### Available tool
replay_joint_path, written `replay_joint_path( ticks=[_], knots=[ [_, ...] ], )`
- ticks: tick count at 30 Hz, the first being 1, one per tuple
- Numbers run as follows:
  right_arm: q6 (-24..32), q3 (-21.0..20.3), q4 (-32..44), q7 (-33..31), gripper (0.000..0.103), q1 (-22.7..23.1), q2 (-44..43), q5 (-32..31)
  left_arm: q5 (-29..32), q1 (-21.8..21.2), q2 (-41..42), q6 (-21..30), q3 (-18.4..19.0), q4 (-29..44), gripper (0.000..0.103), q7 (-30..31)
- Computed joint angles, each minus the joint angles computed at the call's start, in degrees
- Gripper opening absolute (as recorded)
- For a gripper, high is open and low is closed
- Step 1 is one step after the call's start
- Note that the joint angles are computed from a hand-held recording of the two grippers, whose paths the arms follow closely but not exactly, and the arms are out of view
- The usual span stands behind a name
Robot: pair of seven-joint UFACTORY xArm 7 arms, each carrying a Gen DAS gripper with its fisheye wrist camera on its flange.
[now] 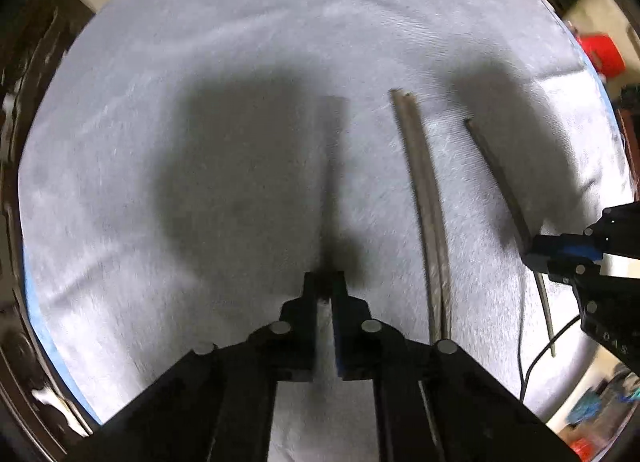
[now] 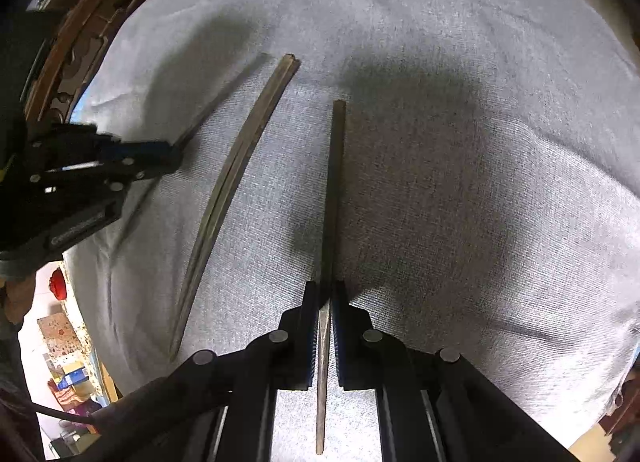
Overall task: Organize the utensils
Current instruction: 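Grasp another dark chopstick with the left tool while the right tool holds its chopstick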
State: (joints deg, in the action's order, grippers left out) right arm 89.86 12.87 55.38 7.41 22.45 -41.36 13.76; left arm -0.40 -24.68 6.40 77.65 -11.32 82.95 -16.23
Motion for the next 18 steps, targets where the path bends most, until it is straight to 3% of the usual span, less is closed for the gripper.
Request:
replay_joint_path(
  ticks=[7,12,18],
  knots=[
    [0.8,1.5,2.1,0.6,0.008,0.2,2.5,-1.4,-8.7,4.1,-10.9,0.4,2.0,-12.4,0.006,-1.1],
    [4.7,3.1,7.4,2.9,0.008,0.2,8.3,-3.4,-9.6,5.4,-14.7,0.6,1.9,-16.5,0.006,-3.5],
    [8.5,6.1,14.3,7.3,0.008,1.2,16.2,-7.6,-8.0,3.2,-11.7,0.9,-1.0,-13.6,0.006,-8.9]
  ],
)
